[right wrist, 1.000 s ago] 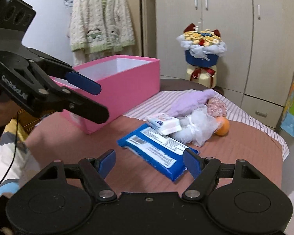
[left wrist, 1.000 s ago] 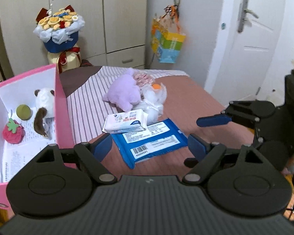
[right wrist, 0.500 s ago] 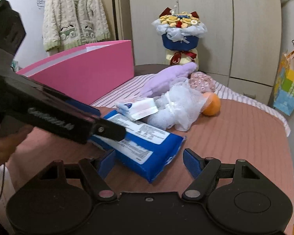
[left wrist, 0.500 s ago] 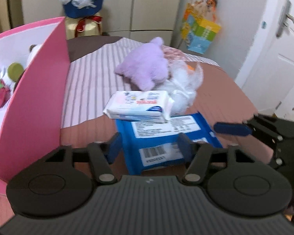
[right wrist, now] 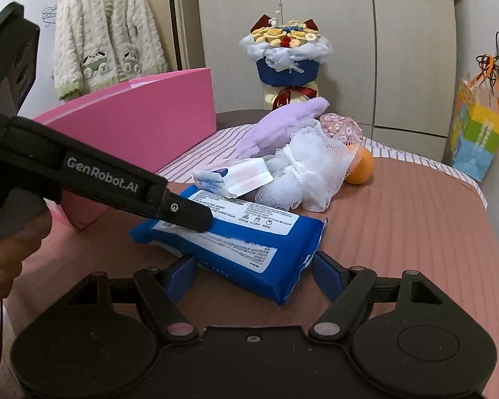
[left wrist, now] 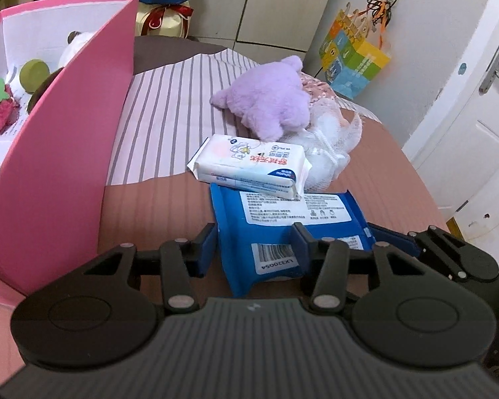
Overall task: Organize soft objects
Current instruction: 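Move the left tool to the blue wipes pack and close on it, then lift the blue wipes pack with the left tool and drop it into the pink box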
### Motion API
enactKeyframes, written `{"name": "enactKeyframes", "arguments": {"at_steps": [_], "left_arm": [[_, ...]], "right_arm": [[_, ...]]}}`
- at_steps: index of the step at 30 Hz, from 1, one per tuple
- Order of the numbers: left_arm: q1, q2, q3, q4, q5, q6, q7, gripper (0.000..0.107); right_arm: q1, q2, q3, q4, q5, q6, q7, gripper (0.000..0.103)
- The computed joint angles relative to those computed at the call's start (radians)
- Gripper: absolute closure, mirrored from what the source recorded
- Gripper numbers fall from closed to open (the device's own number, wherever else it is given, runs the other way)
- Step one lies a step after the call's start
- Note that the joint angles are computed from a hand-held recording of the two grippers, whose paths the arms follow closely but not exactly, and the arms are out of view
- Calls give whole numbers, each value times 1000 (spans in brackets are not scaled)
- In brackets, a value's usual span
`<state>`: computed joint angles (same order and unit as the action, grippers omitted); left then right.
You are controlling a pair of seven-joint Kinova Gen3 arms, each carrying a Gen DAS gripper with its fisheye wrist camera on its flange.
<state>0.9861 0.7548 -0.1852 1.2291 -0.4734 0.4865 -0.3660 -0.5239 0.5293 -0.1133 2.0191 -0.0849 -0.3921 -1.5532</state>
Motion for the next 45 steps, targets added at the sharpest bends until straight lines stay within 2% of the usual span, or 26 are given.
{"name": "enactKeyframes", "arguments": {"at_steps": [4, 6, 8, 14, 19, 27, 30, 33, 37, 43, 45], "left_arm": [[38, 9, -34, -7, -25, 10, 36, 71], [67, 25, -48, -35, -62, 52, 33, 74], [80, 31, -48, -53, -84, 79, 30, 74], [54, -1, 4, -23, -90, 67, 28, 74], [24, -26, 63, -24, -56, 93, -27, 65], [-9, -64, 135, -24, 5, 143, -124, 62], [1, -84, 132, 1, 6, 131, -131, 62], [16, -102, 122, 32, -5, 114, -123, 62], [8, -126, 137, 69, 13, 106, -117, 62], [-12, -184, 162, 137, 37, 79, -115, 62], [-18, -210, 169, 161, 43, 71, -116, 62]], "right_arm": [[-95, 12, 64, 24, -103, -71, 51, 30], [-136, 18, 86, 41, -158, -114, 86, 33], [-136, 22, 72, 58, -178, -154, 94, 36], [-125, 22, 40, 91, -195, -215, 109, 41], [-71, -24, 1, 84, -147, -108, 85, 41], [34, -96, -76, 74, -5, 62, -50, 40], [71, -123, -106, 71, 54, 123, -89, 40], [96, -143, -131, 83, 95, 138, -124, 40], [32, -165, -79, 85, 93, 175, -101, 40], [28, -204, -97, 56, 108, 282, -90, 40], [-22, -228, -57, 55, 94, 307, -74, 40]]}}
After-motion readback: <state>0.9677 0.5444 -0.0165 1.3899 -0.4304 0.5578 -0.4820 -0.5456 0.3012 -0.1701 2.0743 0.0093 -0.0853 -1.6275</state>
